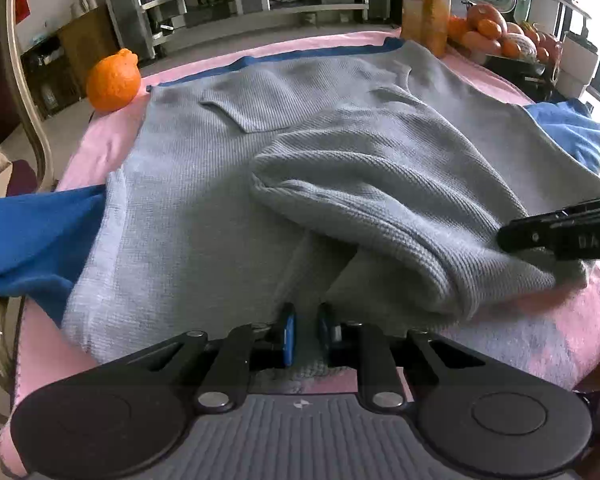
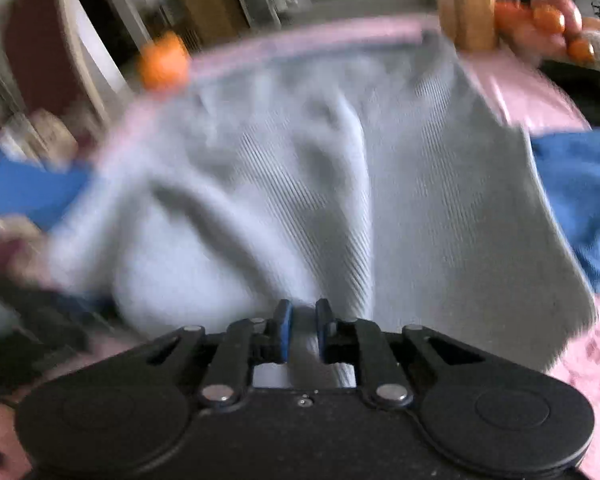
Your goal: Fold clothes
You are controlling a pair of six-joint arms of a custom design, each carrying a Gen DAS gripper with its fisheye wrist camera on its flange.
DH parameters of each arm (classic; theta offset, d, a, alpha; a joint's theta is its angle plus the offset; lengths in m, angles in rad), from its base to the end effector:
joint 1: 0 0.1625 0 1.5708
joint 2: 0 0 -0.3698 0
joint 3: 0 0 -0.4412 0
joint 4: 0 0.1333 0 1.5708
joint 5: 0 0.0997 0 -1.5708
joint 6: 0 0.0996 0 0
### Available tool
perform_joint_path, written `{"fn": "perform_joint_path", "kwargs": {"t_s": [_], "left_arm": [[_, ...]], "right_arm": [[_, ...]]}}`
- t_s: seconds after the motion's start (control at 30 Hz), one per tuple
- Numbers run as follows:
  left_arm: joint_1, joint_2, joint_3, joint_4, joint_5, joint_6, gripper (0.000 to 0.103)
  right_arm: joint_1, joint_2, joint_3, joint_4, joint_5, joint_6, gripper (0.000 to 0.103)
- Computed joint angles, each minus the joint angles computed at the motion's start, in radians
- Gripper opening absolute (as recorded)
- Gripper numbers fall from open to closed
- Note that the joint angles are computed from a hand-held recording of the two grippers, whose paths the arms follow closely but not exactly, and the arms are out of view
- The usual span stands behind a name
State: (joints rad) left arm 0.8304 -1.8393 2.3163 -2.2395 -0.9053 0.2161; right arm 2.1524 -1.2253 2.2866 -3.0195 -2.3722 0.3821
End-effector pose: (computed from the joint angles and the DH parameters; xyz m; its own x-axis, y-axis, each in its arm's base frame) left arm -0.1305 -0.4316 0.2586 -0.5027 0.5889 -0.6329 0.7883 0.6127 -0.0561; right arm 0.3037 -0.3495 0.0988 -0.8674 0.1443 0.4763 -0.1996 0.7758 -0.5985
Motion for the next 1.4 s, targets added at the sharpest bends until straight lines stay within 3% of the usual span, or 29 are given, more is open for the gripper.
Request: {"fn": "perform_joint_path", "kwargs": {"t_s": [0.1, 0.17, 0.23, 0.3, 0.4, 0.53, 0.67, 0.73, 0.83, 0.93, 1.03, 1.1, 1.13, 1.17, 1.2, 1.4], "left_arm": [[0.01, -0.033, -0.009, 0.021, -0.008, -0.012, 0.019], [0.017, -0.074, -0.027, 0.056, -0.025, -0.059, 0.02], [0.028, -0.108, -0.062, 0.061, -0.034, -0.113, 0.021], [0.048, -0.135, -0.103, 0.049, -0.038, -0.156, 0.028], [0.091, -0.154, -0.178, 0.002, -0.04, -0.206, 0.045], [0.173, -0.137, -0.261, -0.178, 0.007, -0.151, 0.048], [0.296, -0.017, -0.384, -0.407, 0.001, -0.016, 0.049], [0.369, 0.047, -0.476, -0.416, -0.072, 0.0, 0.053], [0.437, 0.129, -0.576, -0.424, -0.124, 0.028, 0.066], [0.474, 0.197, -0.648, -0.403, -0.128, 0.03, 0.068], [0.498, 0.233, -0.686, -0.375, -0.165, 0.029, 0.06], [0.502, 0.25, -0.698, -0.376, -0.171, 0.041, 0.049], [0.503, 0.259, -0.703, -0.379, -0.17, 0.051, 0.04], [0.502, 0.268, -0.71, -0.375, -0.162, 0.06, 0.007], [0.496, 0.272, -0.713, -0.366, -0.142, 0.065, 0.002], [0.385, 0.204, -0.606, -0.506, -0.034, 0.21, 0.002]], "right_arm": [[0.01, 0.006, -0.016, 0.086, -0.03, 0.015, 0.016], [0.017, -0.035, 0.01, 0.062, -0.003, 0.053, 0.022], [0.044, -0.077, 0.027, 0.006, 0.017, 0.096, 0.035], [0.077, -0.113, 0.029, -0.043, 0.025, 0.144, 0.055], [0.124, -0.089, -0.051, -0.046, 0.015, 0.173, 0.066], [0.148, 0.017, -0.166, -0.166, 0.05, 0.156, 0.075], [0.154, 0.139, -0.267, -0.274, 0.089, 0.141, 0.077], [0.149, 0.186, -0.305, -0.288, 0.12, 0.145, 0.078], [0.14, 0.248, -0.361, -0.283, 0.173, 0.155, 0.078], [0.139, 0.293, -0.412, -0.256, 0.197, 0.156, 0.078], [0.145, 0.323, -0.447, -0.24, 0.185, 0.144, 0.08], [0.145, 0.334, -0.461, -0.229, 0.182, 0.134, 0.083], [0.146, 0.339, -0.467, -0.223, 0.18, 0.129, 0.083], [0.146, 0.345, -0.474, -0.218, 0.178, 0.125, 0.083], [0.146, 0.35, -0.481, -0.213, 0.177, 0.12, 0.083], [0.133, 0.307, -0.421, -0.245, 0.175, 0.155, 0.083]]}}
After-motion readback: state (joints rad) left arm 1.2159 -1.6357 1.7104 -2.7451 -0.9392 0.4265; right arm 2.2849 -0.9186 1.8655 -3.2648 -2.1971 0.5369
